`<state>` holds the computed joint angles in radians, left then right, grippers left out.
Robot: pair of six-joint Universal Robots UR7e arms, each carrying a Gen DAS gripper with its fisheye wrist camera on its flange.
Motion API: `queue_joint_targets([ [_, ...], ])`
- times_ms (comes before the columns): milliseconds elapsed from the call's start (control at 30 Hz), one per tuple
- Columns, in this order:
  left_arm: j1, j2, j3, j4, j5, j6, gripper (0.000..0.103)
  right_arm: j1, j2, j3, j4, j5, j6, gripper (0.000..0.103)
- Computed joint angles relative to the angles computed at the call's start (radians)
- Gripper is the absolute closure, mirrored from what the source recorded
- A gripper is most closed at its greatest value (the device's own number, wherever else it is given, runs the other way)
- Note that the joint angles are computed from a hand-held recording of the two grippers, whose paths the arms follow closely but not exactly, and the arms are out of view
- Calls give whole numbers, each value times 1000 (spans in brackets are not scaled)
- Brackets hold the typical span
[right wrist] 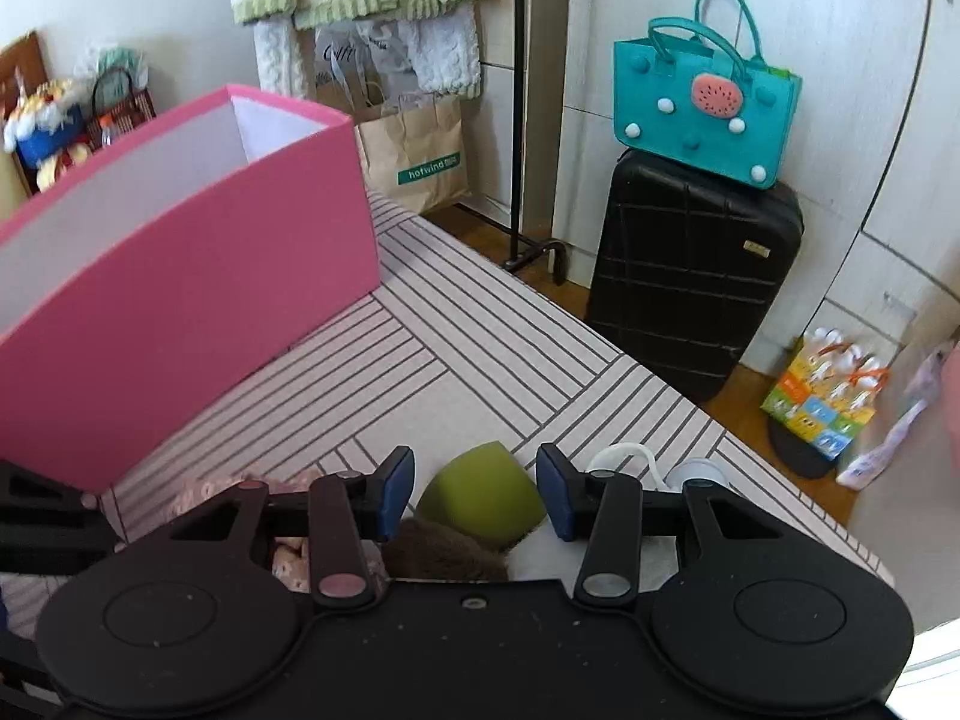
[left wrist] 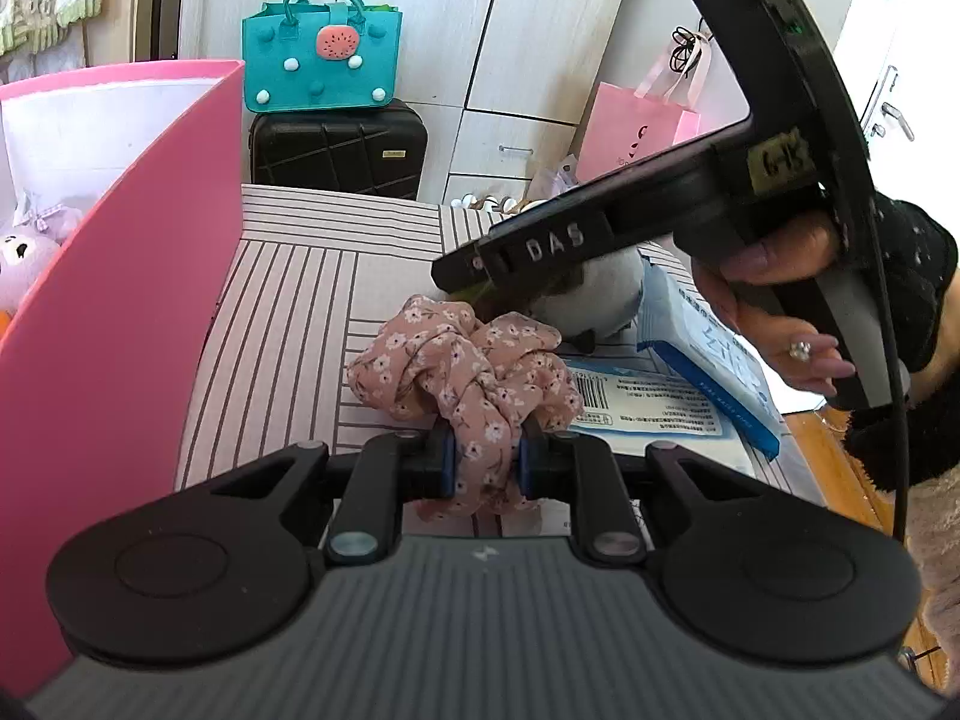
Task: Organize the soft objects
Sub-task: 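Grasp the pink floral scrunchie with the left gripper while the right gripper grasps the green ball, then carry the scrunchie and green ball with both grippers over the pink box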
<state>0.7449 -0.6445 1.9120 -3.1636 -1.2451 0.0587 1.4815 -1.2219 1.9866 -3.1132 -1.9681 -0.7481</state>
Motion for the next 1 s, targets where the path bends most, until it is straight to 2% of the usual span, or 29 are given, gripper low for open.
queue_joint_targets([
  [67, 4, -1, -2, 2, 0, -2, 85, 11, 12, 2, -19, -27, -27, 46],
  [233, 6, -2, 1, 6, -9, -4, 85, 39, 69, 2, -128, -121, -127, 45],
  [367, 6, -6, 9, 1, -12, 1, 85, 47, 76, 6, -159, -134, -150, 52],
  [500, 5, -15, 17, -2, -16, -1, 85, 42, 43, 23, -135, -67, -95, 53],
  [767, -1, -51, 65, -32, -18, 15, 85, 28, -47, 63, -13, 97, 59, 53],
  [900, 7, -82, 78, 1, -40, 1, 86, 27, -84, 93, 27, 141, 120, 53],
  [1000, 3, -101, 96, 6, -35, 7, 86, 34, -104, 117, 33, 148, 140, 53],
])
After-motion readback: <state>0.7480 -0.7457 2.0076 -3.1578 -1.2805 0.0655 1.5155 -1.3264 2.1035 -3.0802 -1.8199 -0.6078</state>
